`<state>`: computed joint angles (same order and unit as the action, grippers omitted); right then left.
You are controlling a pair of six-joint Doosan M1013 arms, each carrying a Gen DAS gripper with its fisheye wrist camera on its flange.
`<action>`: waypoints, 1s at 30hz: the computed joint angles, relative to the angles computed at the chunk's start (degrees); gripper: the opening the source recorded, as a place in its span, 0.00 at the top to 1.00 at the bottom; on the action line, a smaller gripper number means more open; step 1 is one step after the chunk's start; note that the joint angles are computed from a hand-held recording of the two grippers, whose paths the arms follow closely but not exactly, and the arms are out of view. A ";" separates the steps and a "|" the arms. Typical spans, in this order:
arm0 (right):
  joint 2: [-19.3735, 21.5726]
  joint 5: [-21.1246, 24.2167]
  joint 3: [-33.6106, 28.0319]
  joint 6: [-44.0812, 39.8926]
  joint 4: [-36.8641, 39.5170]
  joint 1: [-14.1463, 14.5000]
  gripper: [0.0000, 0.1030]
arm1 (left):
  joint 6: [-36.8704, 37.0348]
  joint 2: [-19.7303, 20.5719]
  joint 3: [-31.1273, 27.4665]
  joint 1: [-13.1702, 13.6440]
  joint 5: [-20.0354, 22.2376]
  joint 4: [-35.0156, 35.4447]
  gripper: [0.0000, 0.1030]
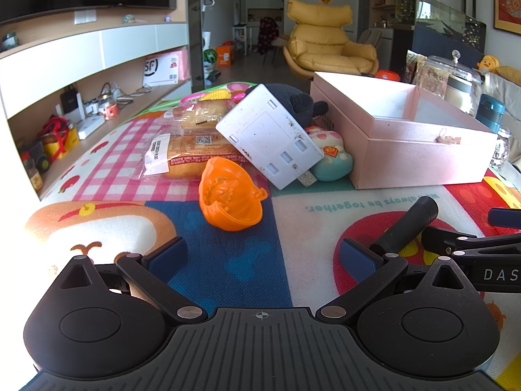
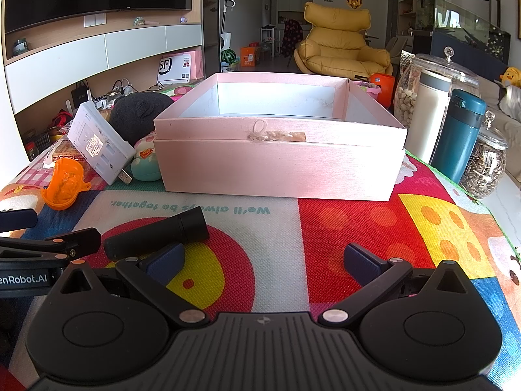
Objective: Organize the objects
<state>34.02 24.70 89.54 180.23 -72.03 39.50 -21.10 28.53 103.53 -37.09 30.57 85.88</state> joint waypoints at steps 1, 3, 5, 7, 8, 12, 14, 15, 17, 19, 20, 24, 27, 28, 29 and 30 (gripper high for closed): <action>0.00 -0.01 0.01 0.00 0.00 -0.01 0.00 | 0.00 0.00 0.00 0.00 0.00 0.00 0.00; -0.01 -0.02 0.01 -0.01 0.00 -0.02 0.00 | 0.00 0.00 -0.01 0.01 -0.01 0.00 0.00; 0.00 0.09 -0.01 -0.14 0.03 0.00 0.00 | 0.02 0.00 -0.01 0.00 0.01 -0.02 0.00; -0.01 -0.01 0.00 -0.05 0.02 -0.03 0.00 | 0.02 0.00 -0.01 0.00 0.01 -0.02 0.00; -0.01 -0.04 0.01 0.02 0.01 -0.02 0.00 | 0.08 0.00 -0.02 0.01 -0.02 -0.09 0.00; 0.00 0.00 -0.02 0.01 0.02 0.02 0.00 | 0.19 0.00 -0.03 -0.03 0.02 -0.19 0.00; -0.01 -0.05 -0.01 0.06 0.02 0.00 0.00 | 0.20 0.01 -0.05 -0.07 0.05 -0.22 0.00; 0.01 -0.02 -0.04 0.05 0.03 0.02 0.00 | 0.15 0.00 -0.02 -0.04 0.03 -0.16 0.00; 0.02 0.06 -0.05 -0.02 0.02 0.04 0.00 | 0.27 0.01 -0.05 -0.05 0.05 -0.25 0.00; 0.04 0.10 -0.09 -0.09 0.06 0.04 0.00 | 0.60 0.04 -0.10 -0.14 0.28 -0.45 0.00; -0.09 0.07 0.05 -0.11 0.01 -0.02 0.00 | 0.84 0.09 -0.20 -0.18 0.44 -0.57 0.00; -0.12 0.04 0.09 -0.12 0.00 -0.05 0.00 | 0.73 0.22 -0.23 -0.18 0.61 -0.35 0.00; -0.10 0.01 0.06 -0.05 -0.02 -0.04 0.00 | 0.36 0.23 -0.18 -0.07 0.31 -0.14 0.00; -0.13 0.00 0.11 -0.01 -0.05 -0.04 0.00 | 0.31 0.23 -0.18 -0.09 0.28 -0.15 0.00; -0.11 -0.04 0.08 0.01 -0.03 -0.05 0.00 | 0.43 0.25 -0.22 -0.04 0.27 -0.19 0.00; 0.02 -0.17 -0.01 0.24 -0.14 -0.04 0.00 | 0.41 0.25 -0.20 -0.03 0.26 -0.17 0.00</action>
<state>34.04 24.53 89.53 180.47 -72.17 39.45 -20.69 28.78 103.33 -37.12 30.83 85.71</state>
